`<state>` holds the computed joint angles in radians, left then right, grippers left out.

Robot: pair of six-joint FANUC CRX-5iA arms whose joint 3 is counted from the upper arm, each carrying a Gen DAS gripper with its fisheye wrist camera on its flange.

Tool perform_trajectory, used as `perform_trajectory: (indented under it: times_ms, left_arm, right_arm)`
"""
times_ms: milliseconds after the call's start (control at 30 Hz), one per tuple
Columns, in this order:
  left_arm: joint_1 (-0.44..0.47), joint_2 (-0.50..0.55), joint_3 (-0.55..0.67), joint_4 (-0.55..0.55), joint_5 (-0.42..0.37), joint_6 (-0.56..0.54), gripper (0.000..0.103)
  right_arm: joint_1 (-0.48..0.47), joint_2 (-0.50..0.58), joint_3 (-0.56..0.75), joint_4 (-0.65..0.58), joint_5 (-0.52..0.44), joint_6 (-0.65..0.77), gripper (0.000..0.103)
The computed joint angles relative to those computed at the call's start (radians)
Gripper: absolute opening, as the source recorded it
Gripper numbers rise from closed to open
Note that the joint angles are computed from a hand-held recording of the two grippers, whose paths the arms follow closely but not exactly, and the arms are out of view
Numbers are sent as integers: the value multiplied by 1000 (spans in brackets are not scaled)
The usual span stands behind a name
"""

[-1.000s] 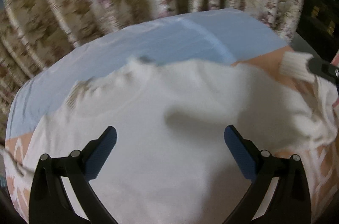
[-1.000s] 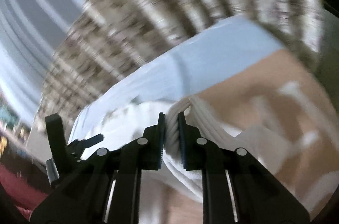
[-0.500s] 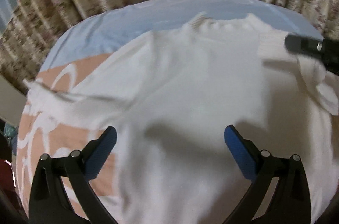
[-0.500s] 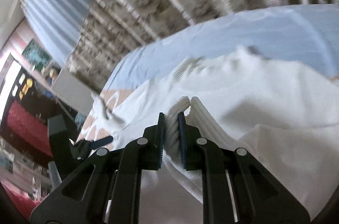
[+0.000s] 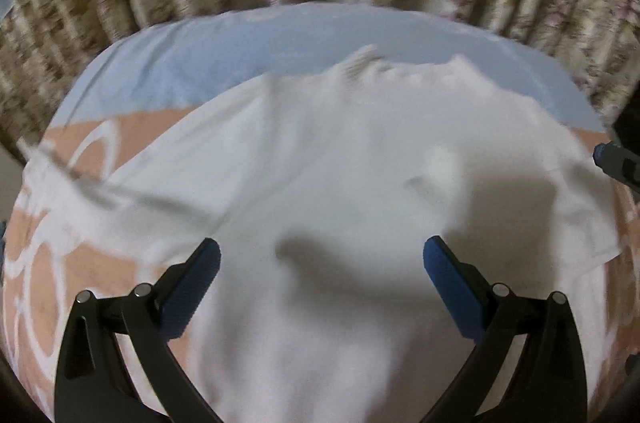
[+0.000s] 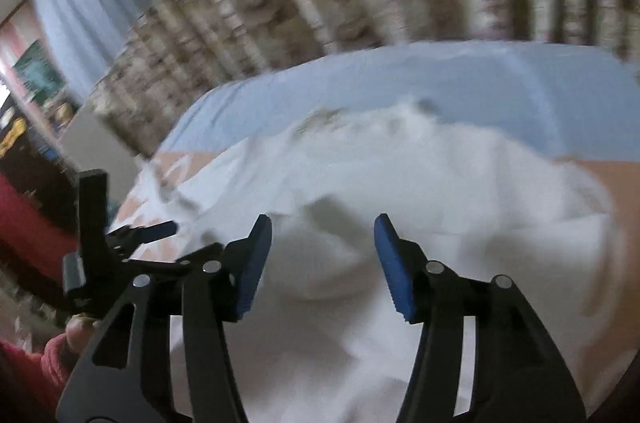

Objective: Fold small clothes

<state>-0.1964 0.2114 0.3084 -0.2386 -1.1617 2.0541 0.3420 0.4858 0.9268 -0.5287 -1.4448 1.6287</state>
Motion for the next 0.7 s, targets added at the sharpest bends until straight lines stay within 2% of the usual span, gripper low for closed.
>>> perform_trajectory:
  times_ms: [200, 367, 467, 533, 567, 700]
  left_arm:
    - [-26, 115, 94, 90, 25, -69, 102]
    - [-50, 175, 166, 50, -1, -90, 101]
    - [-49, 188, 176, 70, -13, -134, 82]
    - [-58, 194, 188, 57, -28, -142, 81]
    - [-61, 202, 199, 58, -36, -158, 76]
    - [-42, 203, 190, 147, -38, -232, 46]
  right_arm:
    - [-57, -40, -93, 62, 58, -61, 55]
    - [-76, -82, -182, 100, 112, -64, 55]
    - [-92, -104, -221, 112, 144, -77, 55]
    - [-108, -103, -224, 108, 146, -91, 55]
    - [-115, -101, -226, 106, 147, -101, 55]
    - [-125, -105, -235, 96, 154, -110, 55]
